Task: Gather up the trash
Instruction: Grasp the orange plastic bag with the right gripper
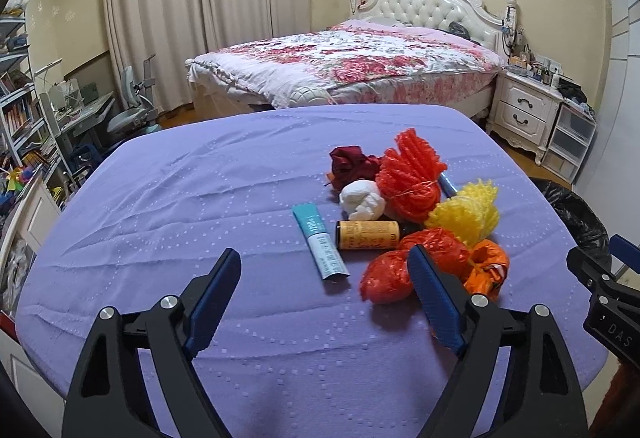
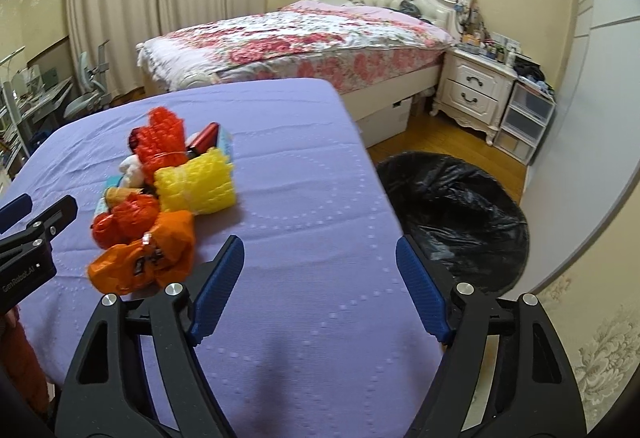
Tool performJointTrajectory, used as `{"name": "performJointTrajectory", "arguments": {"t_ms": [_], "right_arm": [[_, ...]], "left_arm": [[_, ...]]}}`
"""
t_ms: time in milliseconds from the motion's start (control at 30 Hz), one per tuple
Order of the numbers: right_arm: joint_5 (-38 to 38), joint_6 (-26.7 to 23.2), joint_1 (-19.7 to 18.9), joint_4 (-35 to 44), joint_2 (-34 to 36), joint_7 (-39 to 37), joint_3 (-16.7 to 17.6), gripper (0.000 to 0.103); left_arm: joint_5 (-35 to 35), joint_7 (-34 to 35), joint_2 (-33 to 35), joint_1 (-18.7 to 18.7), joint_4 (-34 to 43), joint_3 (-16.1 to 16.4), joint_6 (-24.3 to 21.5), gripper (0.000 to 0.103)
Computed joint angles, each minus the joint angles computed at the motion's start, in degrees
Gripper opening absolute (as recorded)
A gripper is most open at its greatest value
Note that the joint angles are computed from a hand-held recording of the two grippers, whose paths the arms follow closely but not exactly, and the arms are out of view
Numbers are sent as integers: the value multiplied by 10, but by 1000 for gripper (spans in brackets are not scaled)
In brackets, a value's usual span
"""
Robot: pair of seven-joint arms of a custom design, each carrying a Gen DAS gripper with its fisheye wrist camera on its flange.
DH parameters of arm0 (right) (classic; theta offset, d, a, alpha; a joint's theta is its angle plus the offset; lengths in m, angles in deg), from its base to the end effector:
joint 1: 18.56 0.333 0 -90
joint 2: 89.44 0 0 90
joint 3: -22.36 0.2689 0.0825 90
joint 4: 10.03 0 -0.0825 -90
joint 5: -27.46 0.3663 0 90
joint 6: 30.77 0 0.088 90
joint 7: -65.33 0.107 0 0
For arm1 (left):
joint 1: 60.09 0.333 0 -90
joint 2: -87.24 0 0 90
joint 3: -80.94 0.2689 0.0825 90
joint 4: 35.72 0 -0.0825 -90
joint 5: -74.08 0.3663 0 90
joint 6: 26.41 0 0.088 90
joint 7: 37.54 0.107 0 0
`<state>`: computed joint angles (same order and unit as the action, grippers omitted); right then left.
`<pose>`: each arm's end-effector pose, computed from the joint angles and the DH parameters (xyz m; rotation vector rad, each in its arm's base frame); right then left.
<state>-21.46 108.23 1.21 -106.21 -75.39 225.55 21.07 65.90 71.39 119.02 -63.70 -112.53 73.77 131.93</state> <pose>0.6138 0.2034 0.4744 -1.4139 2.0853 -0.9551 0.7154 -0.1066 0.4790 -1.3882 2.0078 -0.9013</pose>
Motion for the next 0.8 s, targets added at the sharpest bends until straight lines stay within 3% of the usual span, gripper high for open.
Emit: {"name": "performJointTrajectory", "arguments": {"t_ms": [400,567,733,800], "right_arm": [[72,-2,29,156,111,-114,-1,73],[128,-20,38,231,171,-170,-5,73],[165,-28,46,253,190,-196,-13,73],[176,-16,44,239,181,-202,-13,61]], "left_arm": [[30,-39,42,17,62,31,-23,83],[29,-40,43,29,60,28,-14,83],[22,-37,49,33,69,21,-27,83],[20,-35,51,34,71,18,-31,83]]}}
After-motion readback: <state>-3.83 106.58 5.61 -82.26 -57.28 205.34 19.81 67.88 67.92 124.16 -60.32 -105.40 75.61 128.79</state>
